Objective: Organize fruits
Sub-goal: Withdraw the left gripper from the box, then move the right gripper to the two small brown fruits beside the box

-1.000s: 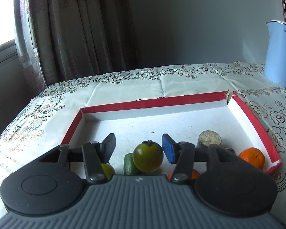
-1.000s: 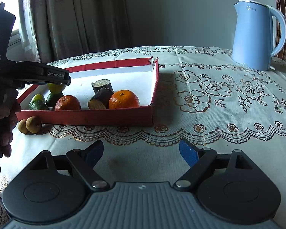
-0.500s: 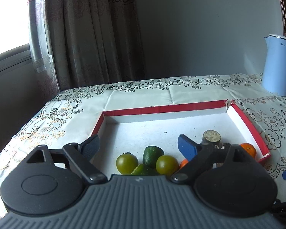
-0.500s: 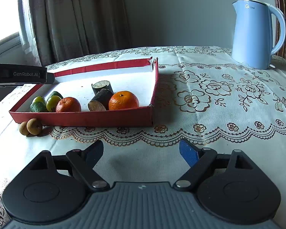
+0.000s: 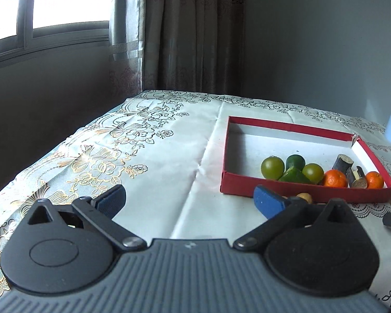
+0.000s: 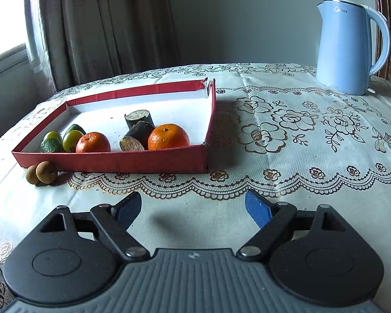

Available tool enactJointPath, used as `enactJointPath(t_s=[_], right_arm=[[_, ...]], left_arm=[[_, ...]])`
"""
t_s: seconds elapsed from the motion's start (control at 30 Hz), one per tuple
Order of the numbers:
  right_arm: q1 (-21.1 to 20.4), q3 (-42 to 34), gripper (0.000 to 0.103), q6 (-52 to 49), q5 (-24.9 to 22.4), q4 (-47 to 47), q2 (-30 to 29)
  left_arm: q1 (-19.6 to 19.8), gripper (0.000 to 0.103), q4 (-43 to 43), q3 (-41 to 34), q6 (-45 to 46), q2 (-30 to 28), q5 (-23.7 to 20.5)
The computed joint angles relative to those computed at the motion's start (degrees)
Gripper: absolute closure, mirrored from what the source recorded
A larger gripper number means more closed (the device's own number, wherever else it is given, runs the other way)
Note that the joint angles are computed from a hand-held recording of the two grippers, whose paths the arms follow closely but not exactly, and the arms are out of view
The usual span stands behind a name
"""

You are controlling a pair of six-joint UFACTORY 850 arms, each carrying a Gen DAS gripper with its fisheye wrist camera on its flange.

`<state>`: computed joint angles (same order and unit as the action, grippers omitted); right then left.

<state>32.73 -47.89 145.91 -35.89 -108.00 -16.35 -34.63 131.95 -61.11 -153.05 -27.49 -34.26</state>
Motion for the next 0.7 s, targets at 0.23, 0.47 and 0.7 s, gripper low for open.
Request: enactJointPath(t_s=[0.23,0.47,0.7], right_arm=[[0.64,1.38,0.016,3.63,-1.85,-4.46,0.72],[3.2,-0.05,0.016,3.55,-3.01,-6.97,-0.25],[7.38,-4.7,0.016,-1.08,-4.91,-7.45,-2.99]], left_arm=[[0.54,0.0,-1.57,1.82,-0.05,-1.07,-1.59],[1.62,0.0,-0.06,1.42,-2.44,-1.07,1.6],[2.75,0.0,-3.6,-0.19,-1.46,-1.94,5.8]])
